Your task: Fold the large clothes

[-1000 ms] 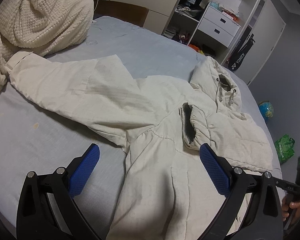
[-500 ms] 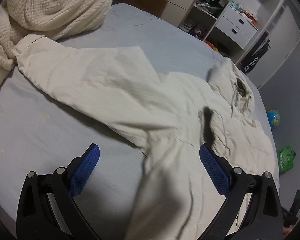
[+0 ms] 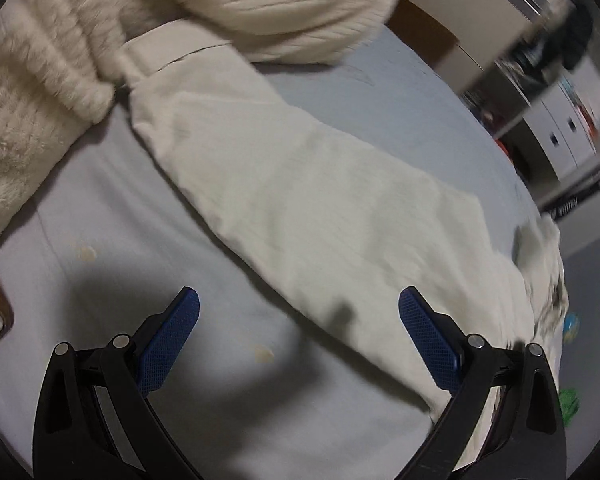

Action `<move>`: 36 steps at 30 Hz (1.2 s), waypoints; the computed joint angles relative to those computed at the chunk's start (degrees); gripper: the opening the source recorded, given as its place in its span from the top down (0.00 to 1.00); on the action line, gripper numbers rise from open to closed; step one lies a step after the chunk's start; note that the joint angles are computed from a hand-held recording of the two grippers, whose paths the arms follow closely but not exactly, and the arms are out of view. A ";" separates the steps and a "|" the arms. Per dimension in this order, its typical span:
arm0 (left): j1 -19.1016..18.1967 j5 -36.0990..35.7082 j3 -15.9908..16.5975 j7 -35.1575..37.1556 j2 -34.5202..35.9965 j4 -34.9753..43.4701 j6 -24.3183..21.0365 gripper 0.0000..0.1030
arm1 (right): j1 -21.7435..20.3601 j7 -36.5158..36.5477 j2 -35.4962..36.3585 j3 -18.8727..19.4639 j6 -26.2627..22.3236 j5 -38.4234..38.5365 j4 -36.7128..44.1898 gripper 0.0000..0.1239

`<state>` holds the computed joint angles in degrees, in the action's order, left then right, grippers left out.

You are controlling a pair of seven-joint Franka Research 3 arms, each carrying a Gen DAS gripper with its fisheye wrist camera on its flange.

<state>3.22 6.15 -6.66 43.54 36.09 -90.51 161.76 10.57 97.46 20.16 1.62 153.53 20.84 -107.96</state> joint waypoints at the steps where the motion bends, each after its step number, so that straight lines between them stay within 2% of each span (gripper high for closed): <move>1: 1.13 -0.94 -0.88 0.64 0.60 0.38 0.55 0.07 | 0.10 0.21 0.08 -0.11 -0.20 -0.20 0.12 0.47; 6: 4.14 -4.37 -3.65 2.80 4.22 3.39 1.86 0.07 | 0.89 1.77 0.30 -0.85 -1.15 -2.22 0.61 0.47; 11: 1.81 -2.33 -0.52 2.02 6.84 7.38 1.47 0.07 | 1.44 3.26 0.74 -1.39 -2.53 -4.56 1.47 0.47; 14: 1.94 -1.95 -0.11 1.65 8.21 9.51 1.18 0.09 | 1.64 3.97 1.11 -1.59 -3.41 -5.70 2.05 0.47; 16: 2.23 -2.40 0.03 0.47 8.55 10.03 1.30 0.14 | 1.72 4.31 1.30 -1.70 -3.96 -6.35 2.40 0.47; 17: 2.27 -2.48 0.22 -0.16 8.51 10.05 1.38 0.24 | 1.68 4.36 1.37 -1.67 -4.12 -6.46 2.51 0.47; 18: 2.08 -2.30 0.76 -0.91 8.35 10.26 0.30 0.44 | 1.63 4.41 1.40 -1.61 -4.15 -6.47 2.54 0.47; 19: 1.53 -1.74 1.76 -1.88 8.12 10.81 -2.20 0.53 | 1.57 4.44 1.35 -1.54 -4.14 -6.41 2.48 0.47; 21: 2.32 -1.65 1.16 -1.72 7.18 9.41 -1.10 0.79 | 1.29 4.23 1.27 -1.29 -3.97 -5.90 2.32 0.47; 23: 1.73 -0.40 2.18 -2.39 5.41 7.02 0.98 0.90 | 1.14 4.07 1.19 -1.10 -3.67 -5.44 2.09 0.47; 27: -0.85 3.62 5.06 -4.40 1.06 1.92 6.48 0.93 | 0.64 3.31 1.00 -0.61 -2.79 -3.84 1.60 0.47; 31: -2.29 6.85 5.65 -4.60 -1.98 -0.39 11.27 0.94 | 0.25 2.49 0.77 -0.24 -1.99 -2.35 1.17 0.47; 36: -5.63 10.63 7.03 -4.51 -5.45 -1.89 14.98 0.95 | -0.42 1.09 0.43 0.38 -0.79 0.09 0.51 0.47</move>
